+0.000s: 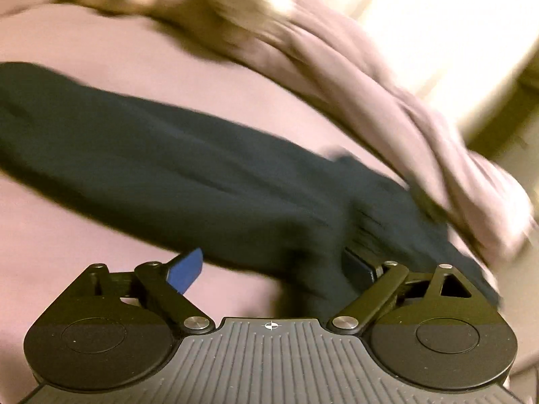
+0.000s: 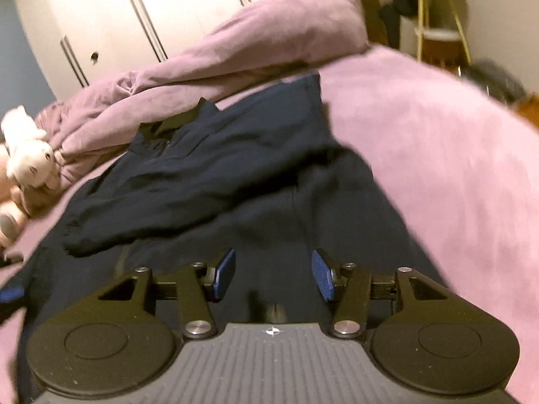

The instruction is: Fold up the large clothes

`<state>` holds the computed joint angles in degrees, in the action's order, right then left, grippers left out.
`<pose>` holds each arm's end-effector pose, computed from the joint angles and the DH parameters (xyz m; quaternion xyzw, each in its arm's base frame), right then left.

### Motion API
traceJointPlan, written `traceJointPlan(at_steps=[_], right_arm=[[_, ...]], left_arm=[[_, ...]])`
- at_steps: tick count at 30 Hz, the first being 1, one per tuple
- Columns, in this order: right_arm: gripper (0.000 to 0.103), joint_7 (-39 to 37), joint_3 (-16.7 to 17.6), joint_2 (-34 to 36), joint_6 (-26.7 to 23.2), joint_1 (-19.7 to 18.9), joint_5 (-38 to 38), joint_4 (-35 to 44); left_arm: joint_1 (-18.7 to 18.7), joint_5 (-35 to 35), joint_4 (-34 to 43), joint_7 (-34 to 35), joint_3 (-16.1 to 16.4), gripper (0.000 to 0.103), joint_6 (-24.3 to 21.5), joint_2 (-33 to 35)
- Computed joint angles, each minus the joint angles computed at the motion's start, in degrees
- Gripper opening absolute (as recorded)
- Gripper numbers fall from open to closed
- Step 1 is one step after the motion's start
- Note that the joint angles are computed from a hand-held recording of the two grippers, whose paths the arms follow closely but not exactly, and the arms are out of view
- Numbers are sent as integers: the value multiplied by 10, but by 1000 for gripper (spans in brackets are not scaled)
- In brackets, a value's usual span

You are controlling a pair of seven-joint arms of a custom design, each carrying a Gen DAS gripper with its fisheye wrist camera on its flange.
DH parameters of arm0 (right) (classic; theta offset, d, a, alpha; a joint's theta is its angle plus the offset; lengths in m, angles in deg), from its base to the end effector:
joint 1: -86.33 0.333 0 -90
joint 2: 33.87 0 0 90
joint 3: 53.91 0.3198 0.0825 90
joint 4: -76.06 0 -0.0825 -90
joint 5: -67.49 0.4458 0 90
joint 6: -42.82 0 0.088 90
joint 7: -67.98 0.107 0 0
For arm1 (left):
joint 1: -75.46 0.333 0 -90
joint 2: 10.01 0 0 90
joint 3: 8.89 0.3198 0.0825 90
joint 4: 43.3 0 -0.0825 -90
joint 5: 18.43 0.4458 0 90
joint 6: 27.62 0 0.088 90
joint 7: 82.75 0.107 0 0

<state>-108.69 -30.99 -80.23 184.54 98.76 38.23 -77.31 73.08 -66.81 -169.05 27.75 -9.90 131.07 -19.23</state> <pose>0.3413 0.2441 0.4993 -0.3748 0.8285 -0.2549 0.3290 0.5973 -0.0035 0.5035 -0.7178 0.5488 -0.4164 0.1009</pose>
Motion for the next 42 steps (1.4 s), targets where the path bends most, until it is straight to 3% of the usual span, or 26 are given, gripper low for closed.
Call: traceJointPlan(at_steps=[2,4,8,11,12,13,16,21,26,28,30,32,34,35,37,42], right_arm=[[50,26,10,-6,2,2,5,-5],[50,44,12,-3,7,4,14,-5],[45,80,15,8,32,-5,18,-5],[41,94,18,5,30,-4,17,-8],[41,95,18,5,27,-2,18,-8],[41,96,18,6,24,-1,17,-8],[41,94,16,7,15,5,14,-7],[41,90,10,5,13,9,11,-9],[41,92,10,-8,12,13,12,-17],[41,94,10,-13,17,12,11,-22],[41,97,12,-16,22,11,10,-25],[41,106,15,-18,32,8,11,-29],[41,112,18,-22,38,7,12,-33],[41,115,18,-25,42,7,13,-36],[41,115,16,-37,49,10,15,-45],[41,92,1,-80,46,26,32,-76]], left_arm=[[18,-25,3,-28,18,92,8,7],[30,-111,17,-30,39,91,1,24],[71,-251,44,-61,46,83,-23,66],[103,-378,57,-43,41,69,-48,91],[112,-405,59,-47,37,59,-47,97],[119,-415,59,-58,30,45,-45,101],[135,-394,64,-105,17,18,-41,112],[141,-376,67,-67,1,12,-18,107],[120,-352,77,69,-8,10,16,70],[104,-354,82,144,-11,9,-3,45],[78,-368,87,233,-13,10,-56,17],[49,-372,86,301,-13,10,-137,-8],[16,-347,81,351,-22,13,-198,-26],[2,-328,77,360,-27,19,-210,-31],[-25,-279,68,353,-41,56,-232,-31],[-60,-163,19,251,-58,58,-192,-35]])
